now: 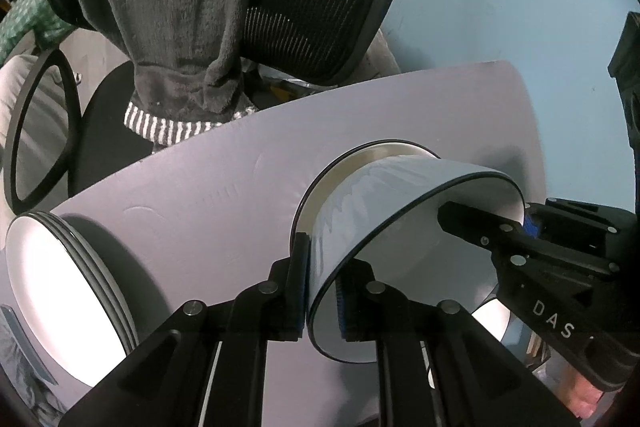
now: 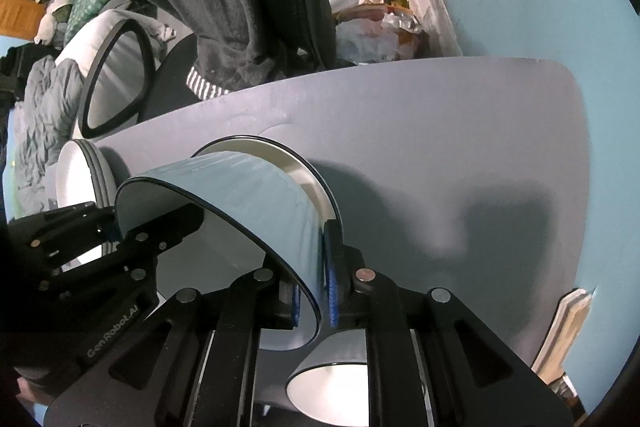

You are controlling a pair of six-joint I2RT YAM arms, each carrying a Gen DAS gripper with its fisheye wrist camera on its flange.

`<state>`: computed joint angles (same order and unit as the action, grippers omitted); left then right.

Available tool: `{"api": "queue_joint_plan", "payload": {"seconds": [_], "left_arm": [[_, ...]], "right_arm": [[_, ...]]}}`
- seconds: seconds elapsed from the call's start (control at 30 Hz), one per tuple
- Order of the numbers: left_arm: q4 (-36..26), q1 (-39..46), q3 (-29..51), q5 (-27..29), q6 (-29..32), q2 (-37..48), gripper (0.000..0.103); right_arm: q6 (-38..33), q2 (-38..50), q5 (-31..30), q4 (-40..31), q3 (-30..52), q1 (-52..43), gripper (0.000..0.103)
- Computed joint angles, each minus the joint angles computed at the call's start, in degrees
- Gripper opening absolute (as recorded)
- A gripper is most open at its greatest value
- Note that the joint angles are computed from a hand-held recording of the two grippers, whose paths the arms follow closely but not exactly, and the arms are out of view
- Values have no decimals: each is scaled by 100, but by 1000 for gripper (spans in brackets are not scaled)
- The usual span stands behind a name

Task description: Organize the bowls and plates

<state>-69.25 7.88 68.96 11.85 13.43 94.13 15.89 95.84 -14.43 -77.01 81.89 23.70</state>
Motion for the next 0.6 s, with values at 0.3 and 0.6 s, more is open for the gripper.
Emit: {"api": "queue_joint_plan", "payload": {"seconds": [0.3,0.6], "left_arm": [[-185,-32,165,16,-58,102,21],[-164,-275,188,-357,-81,-137,55]], "right_arm": [[165,-77,-174,-122,-34,-108,12],[347,-265,-157,-81,-153,-76,17]]}}
